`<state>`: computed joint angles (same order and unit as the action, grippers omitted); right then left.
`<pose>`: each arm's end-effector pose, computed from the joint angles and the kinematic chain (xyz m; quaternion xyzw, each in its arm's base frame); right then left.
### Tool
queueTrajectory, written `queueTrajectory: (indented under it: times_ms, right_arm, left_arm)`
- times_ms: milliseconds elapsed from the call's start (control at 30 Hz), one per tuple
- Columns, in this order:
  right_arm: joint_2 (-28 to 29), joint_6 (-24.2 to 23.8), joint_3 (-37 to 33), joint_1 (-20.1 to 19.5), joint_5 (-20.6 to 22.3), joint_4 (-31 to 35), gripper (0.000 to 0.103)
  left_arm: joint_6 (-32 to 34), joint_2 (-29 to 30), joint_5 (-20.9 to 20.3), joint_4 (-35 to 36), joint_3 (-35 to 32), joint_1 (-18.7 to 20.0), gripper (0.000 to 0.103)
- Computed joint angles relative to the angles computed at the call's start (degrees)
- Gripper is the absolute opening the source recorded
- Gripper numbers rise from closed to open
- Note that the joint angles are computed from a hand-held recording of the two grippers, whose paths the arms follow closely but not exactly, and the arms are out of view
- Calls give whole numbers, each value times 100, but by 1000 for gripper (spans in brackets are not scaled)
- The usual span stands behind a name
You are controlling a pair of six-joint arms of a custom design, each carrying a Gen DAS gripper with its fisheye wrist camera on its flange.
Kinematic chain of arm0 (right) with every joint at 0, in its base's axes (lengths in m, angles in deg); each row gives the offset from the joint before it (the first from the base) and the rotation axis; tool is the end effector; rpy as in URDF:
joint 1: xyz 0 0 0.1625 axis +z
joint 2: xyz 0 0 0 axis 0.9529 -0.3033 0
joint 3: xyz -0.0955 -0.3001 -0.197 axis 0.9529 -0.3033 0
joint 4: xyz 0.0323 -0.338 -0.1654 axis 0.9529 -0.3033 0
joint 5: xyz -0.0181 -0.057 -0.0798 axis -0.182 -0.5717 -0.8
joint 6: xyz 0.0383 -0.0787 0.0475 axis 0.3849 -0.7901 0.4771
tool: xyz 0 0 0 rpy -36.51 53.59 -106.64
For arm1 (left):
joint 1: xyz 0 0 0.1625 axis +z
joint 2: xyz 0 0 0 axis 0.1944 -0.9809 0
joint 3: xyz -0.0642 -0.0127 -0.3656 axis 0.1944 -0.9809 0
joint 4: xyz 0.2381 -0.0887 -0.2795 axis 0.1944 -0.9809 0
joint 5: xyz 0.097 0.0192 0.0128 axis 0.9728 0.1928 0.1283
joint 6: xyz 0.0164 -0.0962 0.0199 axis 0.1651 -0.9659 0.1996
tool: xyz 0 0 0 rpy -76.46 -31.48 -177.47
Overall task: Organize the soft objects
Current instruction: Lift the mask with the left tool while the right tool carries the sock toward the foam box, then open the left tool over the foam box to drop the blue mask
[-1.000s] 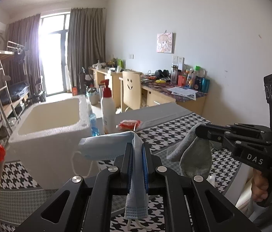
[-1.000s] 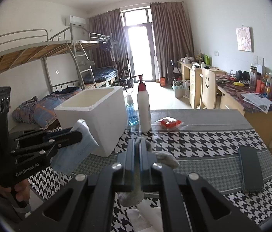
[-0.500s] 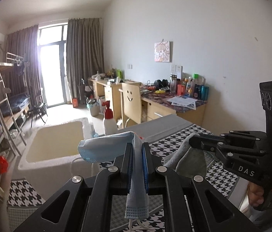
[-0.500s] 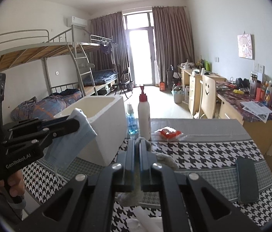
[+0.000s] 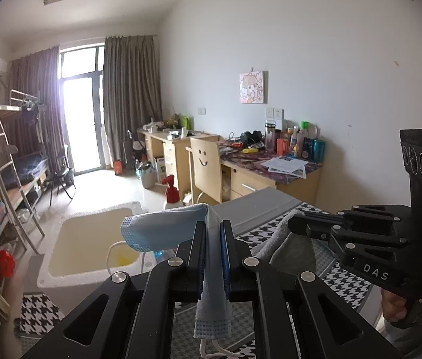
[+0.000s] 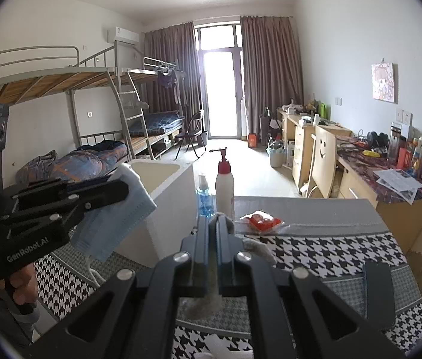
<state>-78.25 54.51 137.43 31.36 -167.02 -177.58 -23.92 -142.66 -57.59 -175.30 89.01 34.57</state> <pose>0.1842 -0.3659 0.1304 0.2339 -0.7974 0.4859 0.2708 -0.1602 -0.4064 0.1495 0.4789 0.7876 -0.3711 0.1125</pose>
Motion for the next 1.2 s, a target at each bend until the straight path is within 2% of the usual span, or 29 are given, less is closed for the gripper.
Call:
queueTrajectory:
  times_ms: [333, 767, 1200]
  right_arm:
    - [-80, -136, -204, 156, -77, 184, 6]
    - [-64, -244, -597, 294, -51, 668, 6]
    - [-25, -335, -1054, 421, -59, 1230, 6]
  left_arm:
    - [77, -86, -4, 68, -192, 16, 10]
    - [169, 35, 311, 46, -489, 110, 10]
    - [278, 317, 1034, -254, -886, 144, 10]
